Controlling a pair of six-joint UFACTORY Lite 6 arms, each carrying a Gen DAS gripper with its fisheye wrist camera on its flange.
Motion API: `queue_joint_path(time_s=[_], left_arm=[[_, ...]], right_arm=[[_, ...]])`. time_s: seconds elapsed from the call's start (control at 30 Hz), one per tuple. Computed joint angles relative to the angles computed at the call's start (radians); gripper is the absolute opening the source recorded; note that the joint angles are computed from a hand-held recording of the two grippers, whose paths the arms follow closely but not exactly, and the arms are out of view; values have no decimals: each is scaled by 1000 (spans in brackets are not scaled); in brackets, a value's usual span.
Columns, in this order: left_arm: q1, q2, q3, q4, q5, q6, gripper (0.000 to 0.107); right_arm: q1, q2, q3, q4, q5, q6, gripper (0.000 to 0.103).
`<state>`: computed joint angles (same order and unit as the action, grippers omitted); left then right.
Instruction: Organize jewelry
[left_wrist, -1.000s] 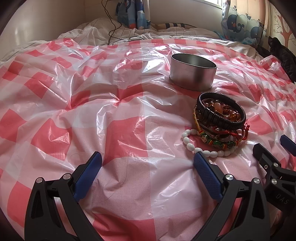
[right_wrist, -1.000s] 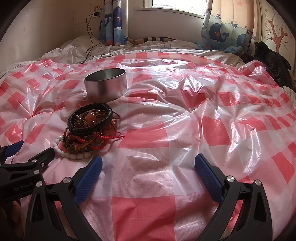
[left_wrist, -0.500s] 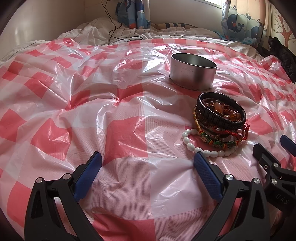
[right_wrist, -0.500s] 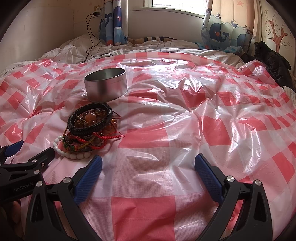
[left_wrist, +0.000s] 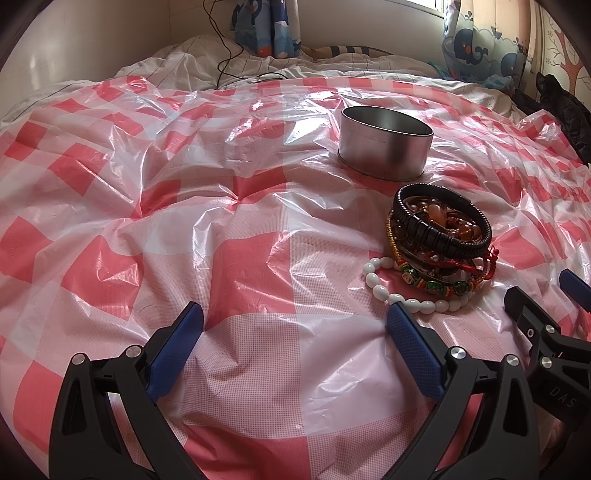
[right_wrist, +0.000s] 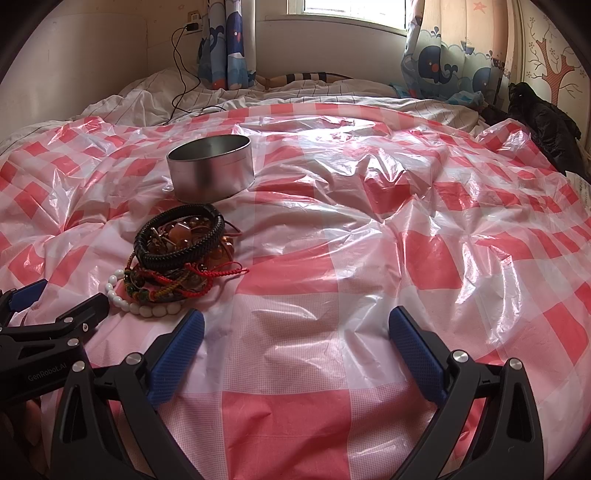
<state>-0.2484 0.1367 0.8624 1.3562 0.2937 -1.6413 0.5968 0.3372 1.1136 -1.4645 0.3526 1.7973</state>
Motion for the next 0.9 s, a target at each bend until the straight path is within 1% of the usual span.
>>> queue_joint_path(time_s=[0.73, 0.8, 0.83, 0.9], left_arm=[[-1, 1, 3, -7, 1, 6, 96], [3, -3, 1, -8, -5, 5, 96], [9, -4, 1, -13, -16, 6, 96], [43, -26, -10, -14, -68, 1, 96]], right_arm=[[0, 3, 7, 17, 0, -17, 96], [3, -7, -5, -10, 4, 12, 96], [6, -21, -22, -56, 11, 61, 96], [16, -70, -70, -204, 32, 203, 96]])
